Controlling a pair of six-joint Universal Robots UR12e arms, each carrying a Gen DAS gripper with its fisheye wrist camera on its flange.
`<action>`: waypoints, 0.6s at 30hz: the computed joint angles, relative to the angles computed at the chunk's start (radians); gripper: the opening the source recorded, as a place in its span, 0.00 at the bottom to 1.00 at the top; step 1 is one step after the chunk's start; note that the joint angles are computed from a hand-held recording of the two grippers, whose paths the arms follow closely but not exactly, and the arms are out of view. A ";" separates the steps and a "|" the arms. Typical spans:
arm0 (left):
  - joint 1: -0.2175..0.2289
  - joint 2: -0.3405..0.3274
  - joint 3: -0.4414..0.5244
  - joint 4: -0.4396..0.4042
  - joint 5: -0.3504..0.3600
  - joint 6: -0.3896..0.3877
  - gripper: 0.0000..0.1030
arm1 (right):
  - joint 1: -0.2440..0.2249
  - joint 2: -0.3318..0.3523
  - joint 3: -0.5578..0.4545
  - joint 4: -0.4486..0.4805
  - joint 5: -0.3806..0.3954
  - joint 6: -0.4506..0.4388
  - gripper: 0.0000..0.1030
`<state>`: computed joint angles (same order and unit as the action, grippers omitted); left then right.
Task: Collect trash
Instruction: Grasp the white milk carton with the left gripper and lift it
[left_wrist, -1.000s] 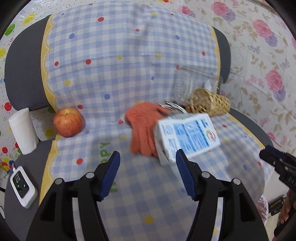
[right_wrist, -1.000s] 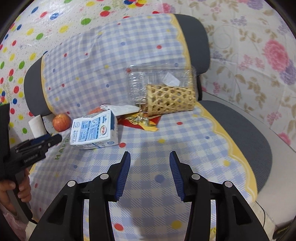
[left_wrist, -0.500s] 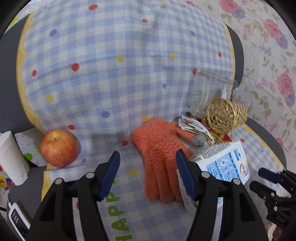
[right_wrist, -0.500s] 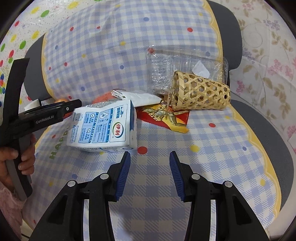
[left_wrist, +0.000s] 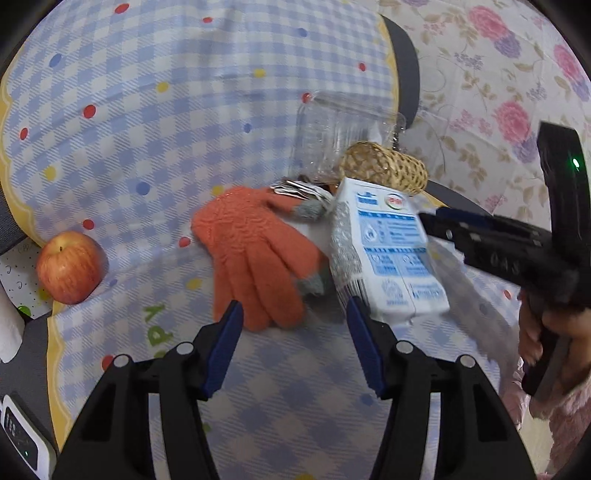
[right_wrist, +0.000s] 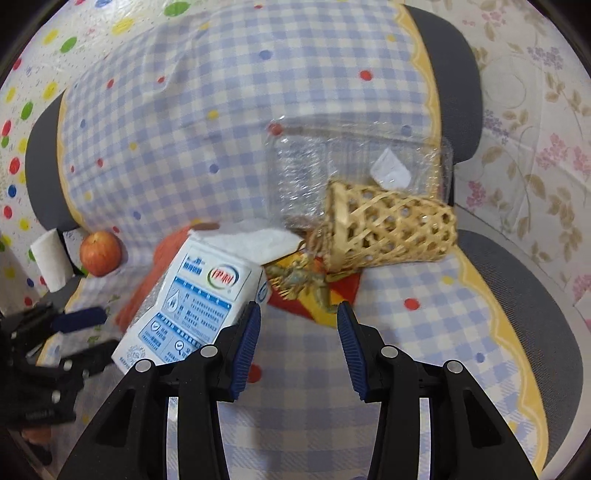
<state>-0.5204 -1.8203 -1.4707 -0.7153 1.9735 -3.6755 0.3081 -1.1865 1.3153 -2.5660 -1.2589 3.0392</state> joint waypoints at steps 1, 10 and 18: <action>-0.008 0.000 0.000 0.002 0.012 -0.014 0.63 | -0.006 -0.006 0.009 -0.014 -0.002 0.009 0.43; -0.075 -0.069 0.088 0.011 0.087 0.032 0.89 | -0.053 -0.073 0.111 -0.090 -0.042 0.039 0.45; -0.089 -0.138 0.183 -0.046 0.068 0.046 0.89 | -0.100 -0.113 0.169 -0.122 -0.025 0.072 0.51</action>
